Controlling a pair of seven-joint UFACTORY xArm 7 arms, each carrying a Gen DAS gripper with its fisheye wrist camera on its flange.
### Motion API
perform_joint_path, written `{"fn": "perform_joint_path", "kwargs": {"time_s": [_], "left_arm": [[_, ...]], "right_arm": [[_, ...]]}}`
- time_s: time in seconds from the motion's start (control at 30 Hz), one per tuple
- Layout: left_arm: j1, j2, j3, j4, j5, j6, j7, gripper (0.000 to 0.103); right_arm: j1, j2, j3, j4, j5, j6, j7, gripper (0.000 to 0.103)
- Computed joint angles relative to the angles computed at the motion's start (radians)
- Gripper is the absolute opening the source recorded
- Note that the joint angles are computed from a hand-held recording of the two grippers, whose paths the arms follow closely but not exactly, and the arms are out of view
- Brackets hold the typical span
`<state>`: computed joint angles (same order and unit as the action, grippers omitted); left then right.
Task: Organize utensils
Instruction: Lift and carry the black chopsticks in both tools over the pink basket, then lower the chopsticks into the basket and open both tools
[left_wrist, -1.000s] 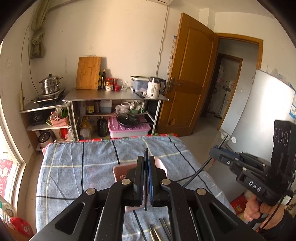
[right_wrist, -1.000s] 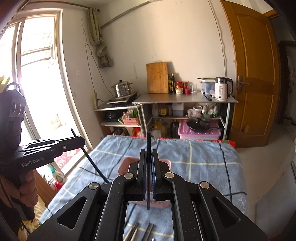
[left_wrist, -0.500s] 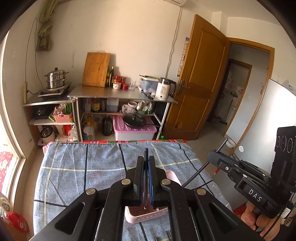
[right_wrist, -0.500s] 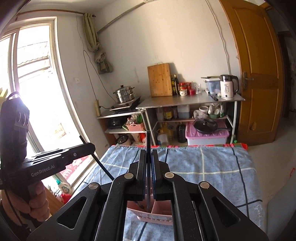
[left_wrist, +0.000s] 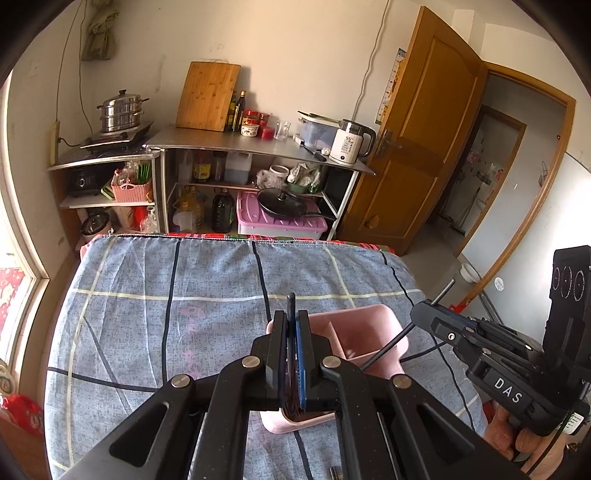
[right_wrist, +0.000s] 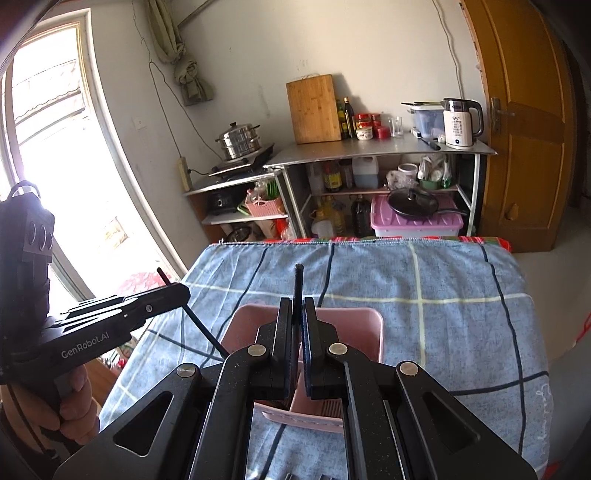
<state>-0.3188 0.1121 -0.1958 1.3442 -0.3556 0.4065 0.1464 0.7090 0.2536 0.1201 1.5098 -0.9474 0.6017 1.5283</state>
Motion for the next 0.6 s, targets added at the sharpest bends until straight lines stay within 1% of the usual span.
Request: {"fn": "perform_joint_path", "kwargs": {"time_s": [0.07,0.13,0.17,0.2,0.27,0.3,0.37,0.47,0.57,0.6], "left_arm": [[0.0,-0.003,0.004,-0.004,0.011,-0.011,-0.007,0.005],[-0.001,-0.015,0.008,-0.016,0.025,-0.032,-0.019,0.01],[0.0,-0.023,0.008,-0.026,0.022,-0.046,-0.019,0.014],[0.0,-0.033,0.007,-0.036,0.013,-0.058,-0.019,0.019],[0.004,-0.052,0.009,-0.054,-0.008,-0.076,-0.012,0.025],[0.005,-0.068,0.01,-0.072,-0.02,-0.093,-0.008,0.027],[0.005,-0.096,0.014,-0.099,-0.049,-0.111,0.003,0.027],[-0.006,-0.157,0.024,-0.165,-0.072,-0.14,0.012,0.027],[-0.035,-0.23,0.041,-0.249,-0.103,-0.181,0.037,0.027],[-0.05,-0.259,0.047,-0.285,-0.117,-0.199,0.048,0.027]], "right_arm": [[-0.006,0.005,0.003,0.003,0.019,-0.003,-0.021,0.005],[-0.001,-0.002,-0.001,-0.002,0.015,0.008,-0.017,0.008],[0.001,-0.009,-0.003,-0.008,0.006,0.008,-0.007,0.012],[-0.001,-0.012,-0.003,-0.008,-0.001,0.006,-0.002,0.015],[0.001,-0.039,0.001,-0.032,-0.021,0.017,0.022,0.016],[0.0,-0.045,0.006,-0.034,-0.031,0.024,0.027,0.017],[-0.003,-0.071,0.016,-0.056,-0.056,0.038,0.047,0.017],[-0.007,-0.13,0.046,-0.108,-0.104,0.07,0.106,0.019],[-0.017,-0.179,0.088,-0.158,-0.152,0.09,0.16,0.02],[-0.016,-0.195,0.106,-0.174,-0.168,0.113,0.174,0.02]]}}
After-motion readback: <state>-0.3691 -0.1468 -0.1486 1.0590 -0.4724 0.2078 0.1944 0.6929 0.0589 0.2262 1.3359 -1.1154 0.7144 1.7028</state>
